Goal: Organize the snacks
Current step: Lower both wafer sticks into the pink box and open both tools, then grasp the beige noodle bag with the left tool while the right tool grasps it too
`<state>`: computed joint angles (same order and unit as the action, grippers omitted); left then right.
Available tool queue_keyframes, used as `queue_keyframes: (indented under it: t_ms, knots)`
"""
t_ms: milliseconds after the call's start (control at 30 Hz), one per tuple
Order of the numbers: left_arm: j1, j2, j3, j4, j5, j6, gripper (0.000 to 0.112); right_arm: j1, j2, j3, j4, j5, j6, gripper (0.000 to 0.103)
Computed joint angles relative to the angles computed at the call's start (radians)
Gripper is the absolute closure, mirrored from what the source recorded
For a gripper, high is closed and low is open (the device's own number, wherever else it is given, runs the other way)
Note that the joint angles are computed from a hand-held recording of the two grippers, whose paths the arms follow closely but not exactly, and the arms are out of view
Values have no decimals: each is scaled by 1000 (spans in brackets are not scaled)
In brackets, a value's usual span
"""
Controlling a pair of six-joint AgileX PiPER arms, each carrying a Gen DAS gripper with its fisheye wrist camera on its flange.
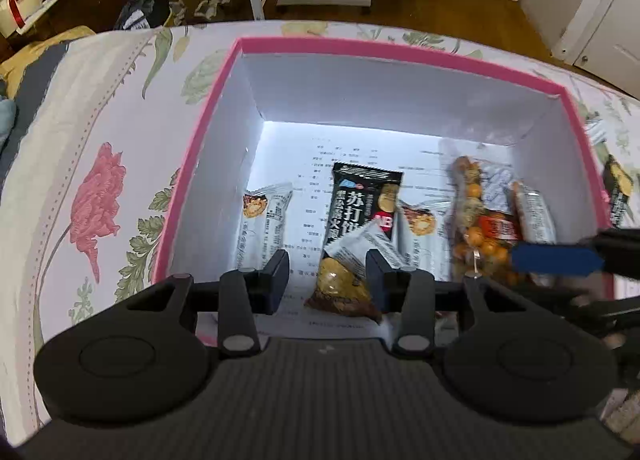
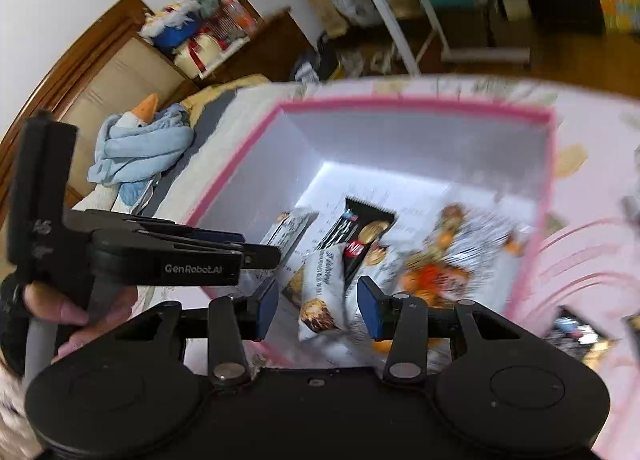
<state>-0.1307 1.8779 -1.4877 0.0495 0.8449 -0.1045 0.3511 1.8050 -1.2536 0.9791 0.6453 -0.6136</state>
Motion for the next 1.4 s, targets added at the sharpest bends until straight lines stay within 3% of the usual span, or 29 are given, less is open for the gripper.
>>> queue_keyframes:
  t_ms: [133,333,567,700,767,933,1133,1200,1300,1400]
  knots:
    - [-44,-80,36,-36,29,22,71,-58,-159,126,-12,-4,-87,52]
    - [-210,-186,73,-8,45,10,71,-138,-391,262,-211,-10,-55,50]
    - [-397,-201,24,-49,26,-4,68,-442,-616,416,-135,123,-206,42]
    - [-470,-154,-37,-125,9,11,67,-628,-677,478,-102,215,-329,20]
    - [-512,-129,-60,-140,-5,-6,64,-696,-699,516,-95,226,-374,19]
    - [-590,-33,-127,-168,-60,-55,55,-876,-701,599,-100,197,-470,16]
    - [-651,149,-251,-172,-134,-134,43,-1166,-587,684,54,202,-715,8]
    - [-662,224,-322,-186,-136,-133,41,-1209,-530,710,137,183,-820,7]
    - [-666,338,-441,-239,-127,-121,39,-1193,-433,736,260,71,-951,6]
    - [-662,478,-627,-304,-59,-124,38,-1200,-305,721,367,76,-1061,6]
